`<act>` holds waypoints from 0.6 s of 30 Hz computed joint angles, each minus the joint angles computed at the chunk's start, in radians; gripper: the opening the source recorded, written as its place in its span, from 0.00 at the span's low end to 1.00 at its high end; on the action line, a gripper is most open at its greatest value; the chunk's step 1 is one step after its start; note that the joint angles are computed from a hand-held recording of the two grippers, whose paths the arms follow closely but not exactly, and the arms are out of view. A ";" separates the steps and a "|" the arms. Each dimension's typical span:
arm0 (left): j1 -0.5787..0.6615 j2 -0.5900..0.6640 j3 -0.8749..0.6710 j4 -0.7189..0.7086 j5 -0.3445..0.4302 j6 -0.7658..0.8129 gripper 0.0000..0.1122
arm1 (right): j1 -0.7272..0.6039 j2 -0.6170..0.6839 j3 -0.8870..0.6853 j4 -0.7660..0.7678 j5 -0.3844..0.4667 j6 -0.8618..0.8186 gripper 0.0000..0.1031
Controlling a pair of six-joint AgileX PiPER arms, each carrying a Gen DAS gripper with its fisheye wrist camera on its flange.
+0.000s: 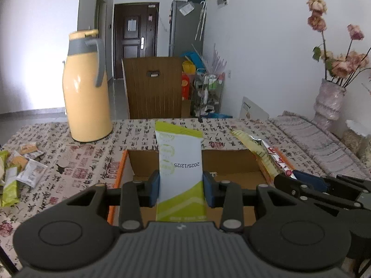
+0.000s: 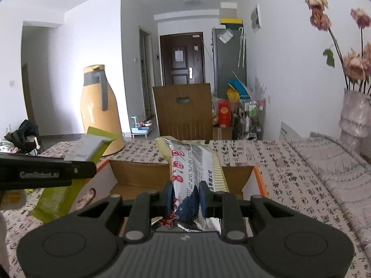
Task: Organize snacks
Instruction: 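Carry both held snacks up and over into the cardboard box, then open both tools to drop the snacks onto the box floor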
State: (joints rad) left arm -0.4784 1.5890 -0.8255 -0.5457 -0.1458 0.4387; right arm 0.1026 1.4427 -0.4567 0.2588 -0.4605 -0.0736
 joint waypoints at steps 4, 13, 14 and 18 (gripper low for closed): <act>0.002 0.073 -0.037 -0.001 0.002 -0.003 0.34 | -0.026 0.077 -0.016 -0.058 -0.036 0.066 0.22; 0.026 0.166 -0.074 0.185 0.002 -0.198 0.34 | -0.059 0.190 -0.030 -0.120 -0.093 0.126 0.22; 0.031 0.173 -0.078 0.229 0.007 -0.240 0.34 | -0.064 0.200 -0.035 -0.130 -0.092 0.132 0.22; 0.043 0.196 -0.093 0.392 0.025 -0.396 0.35 | -0.070 0.224 -0.047 -0.139 -0.083 0.139 0.22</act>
State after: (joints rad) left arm -0.4353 1.7853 -0.9183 -0.1537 -0.1208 0.0429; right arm 0.0326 1.6671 -0.5035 0.1201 -0.5436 0.0653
